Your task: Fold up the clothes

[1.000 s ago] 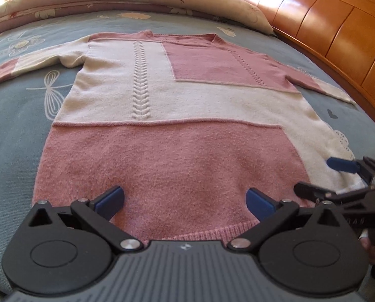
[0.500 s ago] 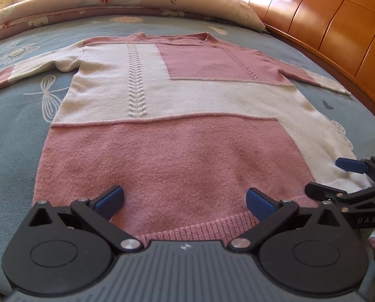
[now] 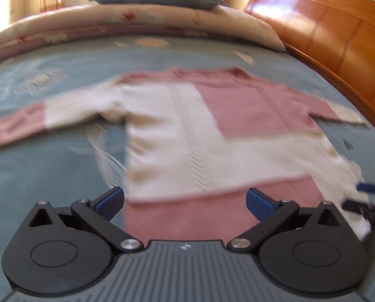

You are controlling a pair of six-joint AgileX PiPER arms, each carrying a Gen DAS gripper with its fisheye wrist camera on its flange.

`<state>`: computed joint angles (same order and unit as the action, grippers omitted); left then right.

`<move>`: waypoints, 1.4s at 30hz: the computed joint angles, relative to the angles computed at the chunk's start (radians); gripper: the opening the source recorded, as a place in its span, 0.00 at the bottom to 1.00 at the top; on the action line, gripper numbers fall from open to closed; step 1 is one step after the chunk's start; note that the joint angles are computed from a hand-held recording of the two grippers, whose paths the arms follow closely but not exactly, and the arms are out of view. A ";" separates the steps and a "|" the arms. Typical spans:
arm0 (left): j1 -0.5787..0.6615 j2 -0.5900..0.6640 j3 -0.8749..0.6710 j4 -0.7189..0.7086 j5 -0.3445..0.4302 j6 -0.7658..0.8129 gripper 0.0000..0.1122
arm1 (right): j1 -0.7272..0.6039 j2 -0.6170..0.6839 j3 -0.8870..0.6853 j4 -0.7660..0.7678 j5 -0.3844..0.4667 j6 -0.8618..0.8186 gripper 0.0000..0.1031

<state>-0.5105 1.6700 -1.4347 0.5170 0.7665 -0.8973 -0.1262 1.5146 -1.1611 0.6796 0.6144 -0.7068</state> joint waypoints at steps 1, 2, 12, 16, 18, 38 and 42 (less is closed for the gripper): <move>0.057 -0.007 -0.026 -0.029 0.014 0.054 0.91 | 0.013 0.006 -0.007 -0.014 -0.004 0.016 1.00; 0.115 -0.009 -0.057 -0.057 0.028 0.106 0.91 | 0.027 0.013 -0.014 -0.029 -0.008 0.033 1.00; 0.668 0.198 -0.348 -0.637 0.006 0.626 0.91 | 0.156 0.138 -0.172 -0.153 0.036 0.201 1.00; 0.748 0.326 -0.408 -0.802 -0.035 0.715 0.91 | 0.198 0.201 -0.255 -0.202 0.053 0.270 1.00; 0.772 0.387 -0.444 -0.870 -0.028 0.766 0.91 | 0.210 0.229 -0.289 -0.228 0.060 0.299 1.00; 0.875 0.392 -0.350 -0.814 -0.130 0.704 0.91 | 0.265 0.303 -0.364 -0.412 0.051 0.440 1.00; 0.858 0.413 -0.370 -0.789 -0.105 0.698 0.91 | 0.271 0.308 -0.370 -0.429 0.054 0.450 1.00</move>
<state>0.3478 2.0835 -1.8044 -0.2719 0.6614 -0.1995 0.1452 1.8228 -1.5308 0.2508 0.6683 -0.2570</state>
